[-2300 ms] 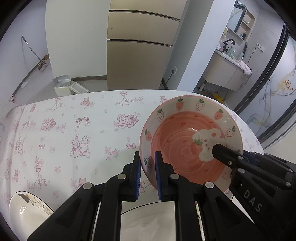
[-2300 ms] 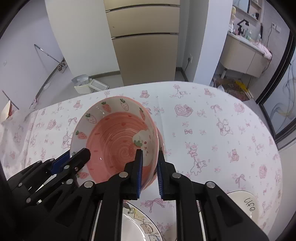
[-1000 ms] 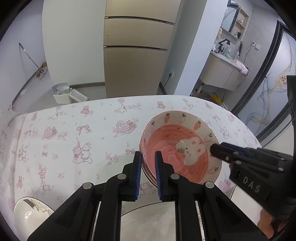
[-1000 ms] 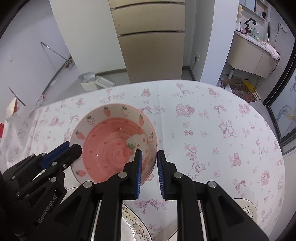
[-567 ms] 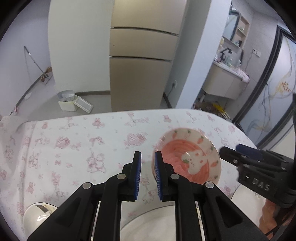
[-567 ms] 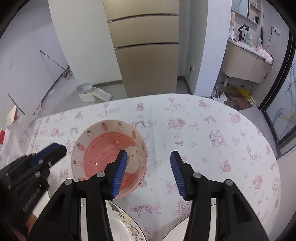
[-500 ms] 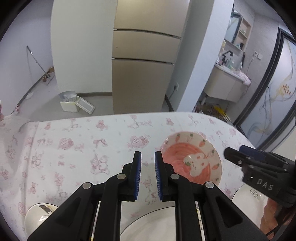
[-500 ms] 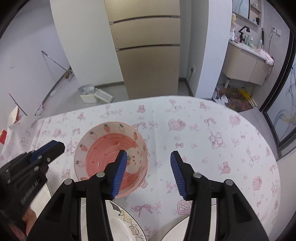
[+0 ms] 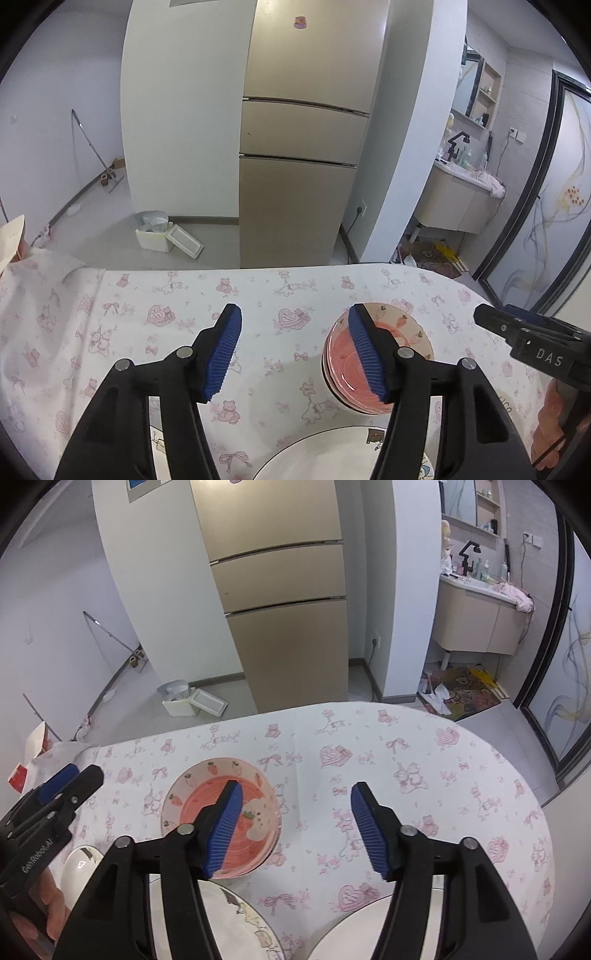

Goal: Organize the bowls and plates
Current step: 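Raise both open tools away from the stacked pink bowls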

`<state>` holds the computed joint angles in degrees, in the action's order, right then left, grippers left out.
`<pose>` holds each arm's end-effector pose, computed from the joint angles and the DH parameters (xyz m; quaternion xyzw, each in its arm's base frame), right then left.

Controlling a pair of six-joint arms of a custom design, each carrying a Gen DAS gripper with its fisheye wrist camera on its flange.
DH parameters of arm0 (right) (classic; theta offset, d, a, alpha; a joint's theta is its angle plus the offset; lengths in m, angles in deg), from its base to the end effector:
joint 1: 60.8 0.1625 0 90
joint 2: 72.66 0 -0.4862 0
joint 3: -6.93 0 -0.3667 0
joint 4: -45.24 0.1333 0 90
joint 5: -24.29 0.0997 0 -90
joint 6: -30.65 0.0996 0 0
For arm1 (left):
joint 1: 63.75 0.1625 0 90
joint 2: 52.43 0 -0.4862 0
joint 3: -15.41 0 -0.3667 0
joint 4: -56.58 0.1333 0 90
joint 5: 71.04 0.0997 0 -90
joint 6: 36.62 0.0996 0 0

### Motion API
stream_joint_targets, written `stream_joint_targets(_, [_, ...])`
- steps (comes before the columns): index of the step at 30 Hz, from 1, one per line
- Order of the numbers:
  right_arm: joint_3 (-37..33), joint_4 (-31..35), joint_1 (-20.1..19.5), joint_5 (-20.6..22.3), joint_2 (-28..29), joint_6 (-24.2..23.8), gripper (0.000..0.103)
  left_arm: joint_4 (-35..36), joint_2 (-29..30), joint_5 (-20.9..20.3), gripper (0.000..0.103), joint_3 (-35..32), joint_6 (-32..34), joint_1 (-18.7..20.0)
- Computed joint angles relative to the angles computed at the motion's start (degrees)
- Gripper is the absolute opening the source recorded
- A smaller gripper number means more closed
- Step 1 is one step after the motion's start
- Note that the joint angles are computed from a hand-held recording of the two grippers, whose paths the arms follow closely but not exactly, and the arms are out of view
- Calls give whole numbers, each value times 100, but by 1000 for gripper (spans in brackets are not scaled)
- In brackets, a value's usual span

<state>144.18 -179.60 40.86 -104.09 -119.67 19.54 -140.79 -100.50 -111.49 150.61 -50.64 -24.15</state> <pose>0.1621 -0.4320 0.1659 0.0502 -0.8812 0.3598 0.3024 -0.2205 -0.4538 0.1318 0.2091 0.8722 -0.3549 0.2640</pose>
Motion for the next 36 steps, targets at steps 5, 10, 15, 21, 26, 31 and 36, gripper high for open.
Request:
stream_joint_targets(5, [50, 51, -41, 96, -111, 21, 61, -115, -33, 81, 64, 67, 44, -76])
stream_joint_targets(10, [140, -100, -20, 107, -224, -8, 61, -221, -116, 94, 64, 173, 64, -240])
stream_joint_targets(15, [281, -293, -16, 232, -384, 5, 63, -300, -301, 194, 64, 333, 39, -491])
stream_joint_targets(21, [328, -244, 87, 156, -491, 50, 63, -27, -496, 514, 69, 384, -195, -617])
stream_joint_targets(26, [492, -722, 371, 179, -529, -100, 64, 45, -793, 497, 70, 509, -401, -765])
stream_joint_targets(31, [530, -800, 650, -18, -552, 123, 68, 595, -1242, 670, 86, 670, -764, -1194])
stream_joint_targets(36, [558, -728, 1049, -58, -568, 461, 68, 1700, -1940, 1251, 86, 960, -1385, -1651])
